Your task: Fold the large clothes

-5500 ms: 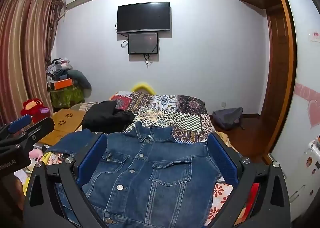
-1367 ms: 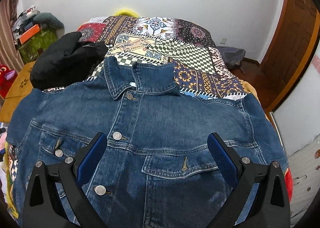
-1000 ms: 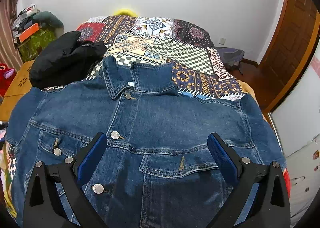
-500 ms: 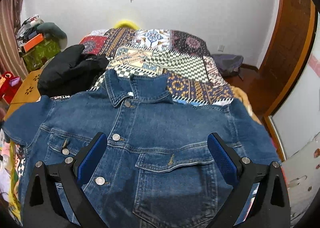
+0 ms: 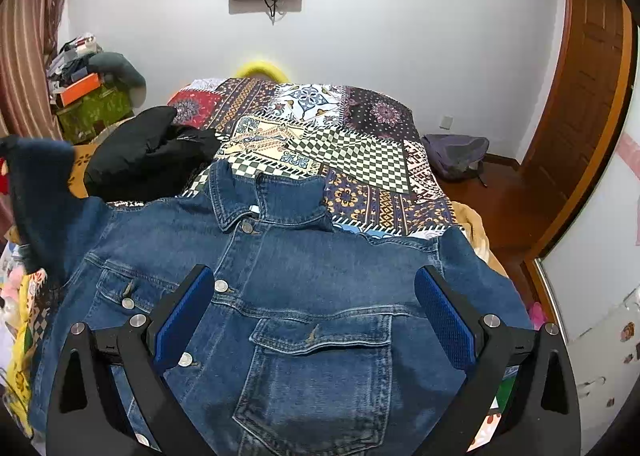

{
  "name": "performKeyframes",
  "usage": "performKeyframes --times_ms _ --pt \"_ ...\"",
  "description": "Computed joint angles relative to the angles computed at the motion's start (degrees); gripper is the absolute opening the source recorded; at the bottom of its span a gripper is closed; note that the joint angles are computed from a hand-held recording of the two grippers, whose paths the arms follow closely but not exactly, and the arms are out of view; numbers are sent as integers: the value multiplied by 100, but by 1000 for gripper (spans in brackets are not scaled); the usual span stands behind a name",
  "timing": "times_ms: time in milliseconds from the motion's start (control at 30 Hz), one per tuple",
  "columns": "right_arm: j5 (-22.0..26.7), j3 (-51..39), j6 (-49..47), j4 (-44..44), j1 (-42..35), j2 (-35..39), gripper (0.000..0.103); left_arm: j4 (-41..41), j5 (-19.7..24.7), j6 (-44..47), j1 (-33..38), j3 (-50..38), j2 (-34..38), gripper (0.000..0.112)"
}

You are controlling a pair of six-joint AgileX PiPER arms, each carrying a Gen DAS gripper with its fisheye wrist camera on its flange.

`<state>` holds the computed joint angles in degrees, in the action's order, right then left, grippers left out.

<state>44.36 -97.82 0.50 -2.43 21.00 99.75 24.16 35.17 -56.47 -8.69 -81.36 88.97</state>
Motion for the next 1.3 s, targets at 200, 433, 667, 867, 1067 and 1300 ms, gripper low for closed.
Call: performKeyframes --times_ms 200,433,667,867,1067,1300 --pt "-91 230 -296 267 -223 -141 100 -413 334 673 -861 -1364 1278 5" --pt "-138 506 -561 307 -392 -279 100 -1490 968 1608 -1407 -2753 2837 5" --pt "-47 619 -709 356 -449 -291 100 -2003 1440 1899 -1793 -2953 3498 5" --pt "-24 643 -691 271 -327 -278 100 -2113 1781 2011 -1889 -2694 3487 17" --pt "32 496 -704 132 -81 -236 100 -1620 1591 1656 -1984 -1955 2803 58" --pt "230 -63 -852 281 319 32 100 -200 1365 724 -2034 -831 1547 71"
